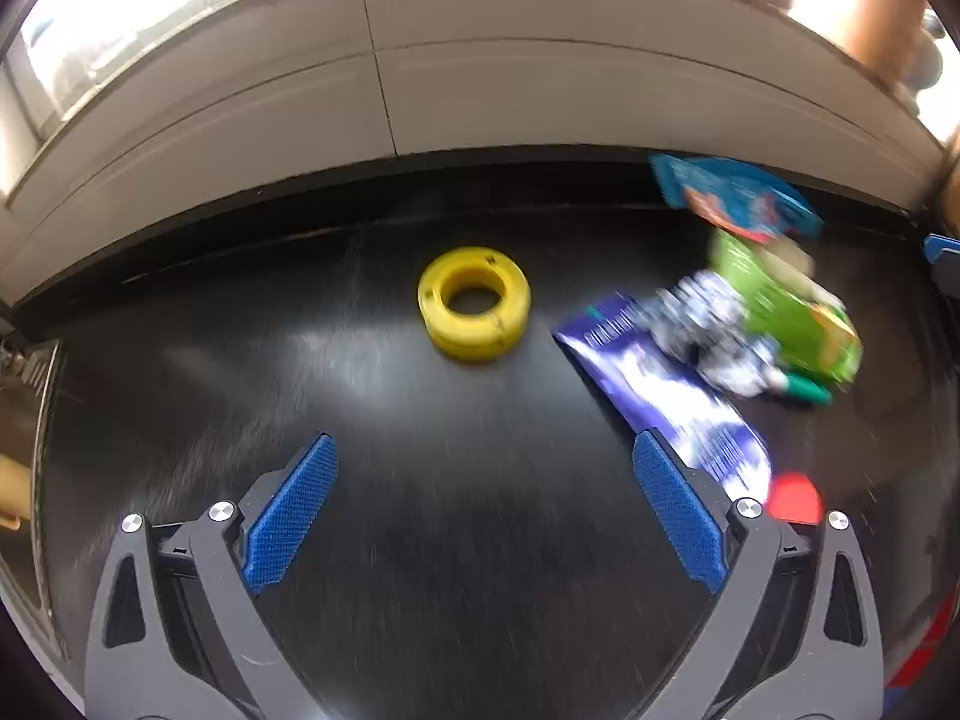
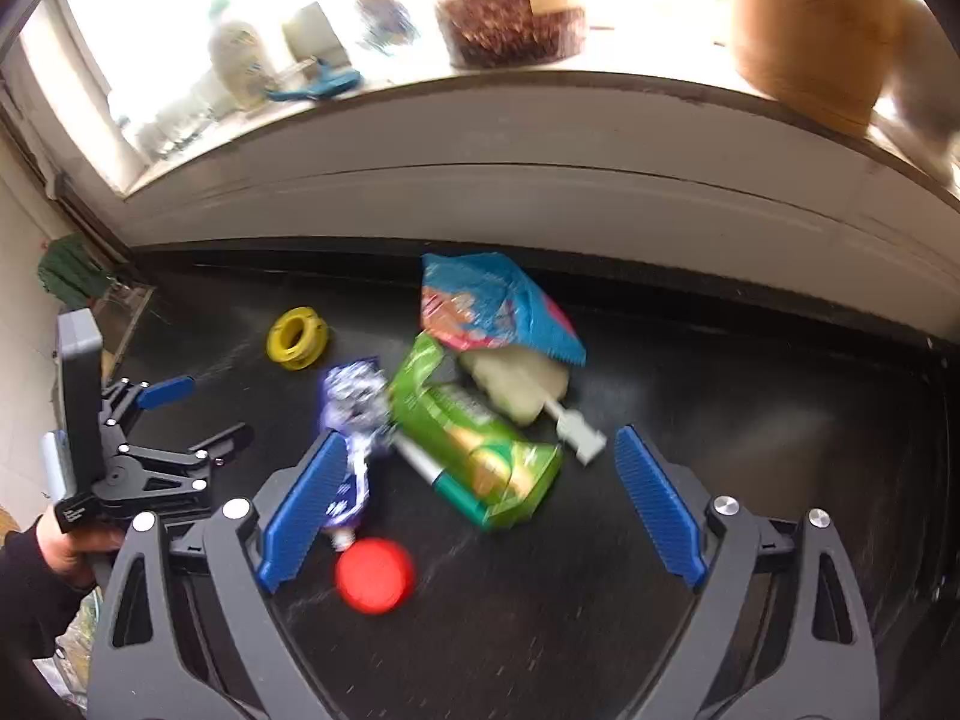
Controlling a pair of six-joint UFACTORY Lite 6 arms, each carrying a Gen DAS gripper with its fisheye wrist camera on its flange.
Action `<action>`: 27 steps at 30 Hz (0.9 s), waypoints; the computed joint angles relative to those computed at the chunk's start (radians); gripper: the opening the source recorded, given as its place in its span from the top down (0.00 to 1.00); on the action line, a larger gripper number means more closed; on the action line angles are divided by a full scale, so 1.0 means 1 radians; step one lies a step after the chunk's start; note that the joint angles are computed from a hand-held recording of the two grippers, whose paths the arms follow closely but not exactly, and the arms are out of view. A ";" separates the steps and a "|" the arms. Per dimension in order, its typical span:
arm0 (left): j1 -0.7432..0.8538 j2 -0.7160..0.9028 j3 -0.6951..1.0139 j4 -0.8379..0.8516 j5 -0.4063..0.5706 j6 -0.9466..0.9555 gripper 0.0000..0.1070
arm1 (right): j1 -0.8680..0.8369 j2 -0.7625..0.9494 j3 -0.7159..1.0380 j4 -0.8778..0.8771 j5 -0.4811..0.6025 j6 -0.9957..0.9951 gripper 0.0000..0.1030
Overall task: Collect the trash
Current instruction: 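Grasp the yellow tape roll with the left tool while the right tool grasps the blue chip bag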
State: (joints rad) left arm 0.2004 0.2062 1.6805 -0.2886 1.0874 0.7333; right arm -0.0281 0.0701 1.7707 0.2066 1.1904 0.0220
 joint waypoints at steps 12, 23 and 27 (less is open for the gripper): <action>-0.094 0.402 0.380 0.066 -0.013 -0.148 0.11 | -0.064 0.501 0.350 0.049 -0.004 -0.064 0.28; -0.096 0.328 0.268 0.038 -0.075 -0.117 0.50 | -0.025 0.373 0.229 0.012 -0.067 -0.040 0.69; -0.081 0.235 0.196 0.027 -0.080 -0.114 0.50 | -0.006 0.247 0.154 0.001 -0.075 -0.008 0.70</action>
State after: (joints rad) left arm 0.1190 0.4408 1.8762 -0.2616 1.0077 0.6190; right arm -0.0338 0.3171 1.9252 0.2077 1.1152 0.0139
